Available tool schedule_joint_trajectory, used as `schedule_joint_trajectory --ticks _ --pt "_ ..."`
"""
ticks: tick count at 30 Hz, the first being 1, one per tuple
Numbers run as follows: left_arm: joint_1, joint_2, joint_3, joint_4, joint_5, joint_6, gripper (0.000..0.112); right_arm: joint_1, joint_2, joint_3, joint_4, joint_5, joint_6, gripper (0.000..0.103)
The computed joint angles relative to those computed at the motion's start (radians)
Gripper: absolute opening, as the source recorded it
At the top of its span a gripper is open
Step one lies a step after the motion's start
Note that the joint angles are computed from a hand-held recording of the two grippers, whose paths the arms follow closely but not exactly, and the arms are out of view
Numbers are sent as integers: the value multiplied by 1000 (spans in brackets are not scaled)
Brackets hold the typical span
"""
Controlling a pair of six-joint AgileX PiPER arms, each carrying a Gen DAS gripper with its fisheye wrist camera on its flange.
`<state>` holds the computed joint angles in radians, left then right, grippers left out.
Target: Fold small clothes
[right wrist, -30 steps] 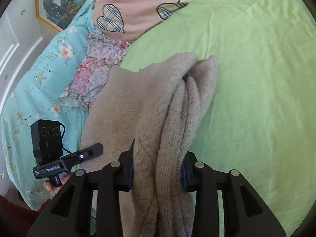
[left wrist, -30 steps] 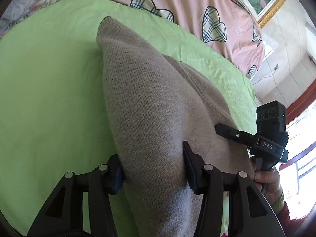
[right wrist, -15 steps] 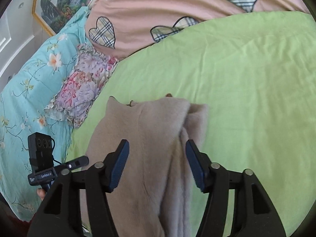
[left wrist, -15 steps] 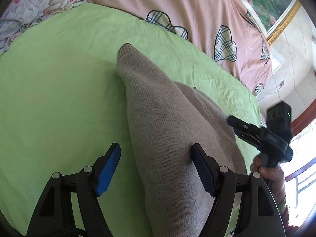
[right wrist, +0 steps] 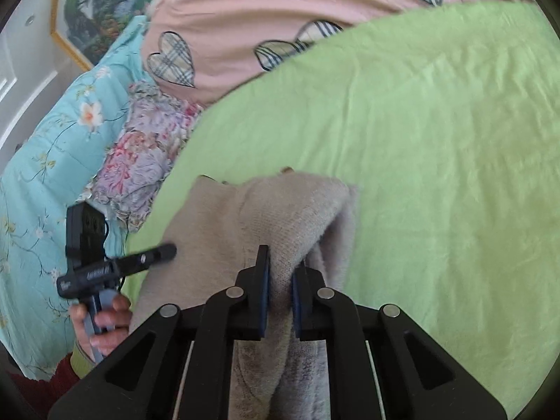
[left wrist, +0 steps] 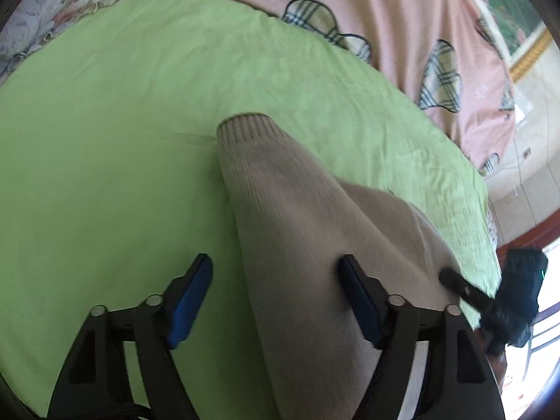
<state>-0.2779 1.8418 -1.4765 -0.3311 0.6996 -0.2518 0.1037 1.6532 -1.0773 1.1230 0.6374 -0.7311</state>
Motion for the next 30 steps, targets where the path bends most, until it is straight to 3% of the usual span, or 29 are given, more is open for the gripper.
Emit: schedule_joint_trajectory --ticks 1,3,6,9,11,14,18,22,25,27,30 --pt "7 39 -54 18 21 -17 57 -6 -13 17 26 -7 -26 12" --pt "13 111 -156 65 58 -57 25 -2 -30 33 32 -27 -37 12" --pt "1 204 -312 211 125 -158 11 22 -5 10 -64 -62 29 12" --pt "-2 235 -392 272 174 -199 11 3 33 -7 -54 -39 34 12" --pt "2 198 -352 257 158 -190 11 -12 24 7 -14 -22 9 13" --pt "-34 64 -197 313 105 -217 15 -26 -37 57 -18 -31 43 20" --pt "-116 -205 125 325 -15 -250 37 -61 -185 178 -7 -19 35 21" --pt "-298 -427 357 500 -31 -428 39 -81 -359 318 -25 1 48 35" --pt "-441 -542 483 609 -16 -583 42 -85 -469 406 -55 16 76 36" --pt "-582 -611 565 730 29 -761 53 -82 -534 460 -77 28 103 36" --pt "-722 -651 648 818 39 -899 54 -42 -602 518 -122 15 150 36"
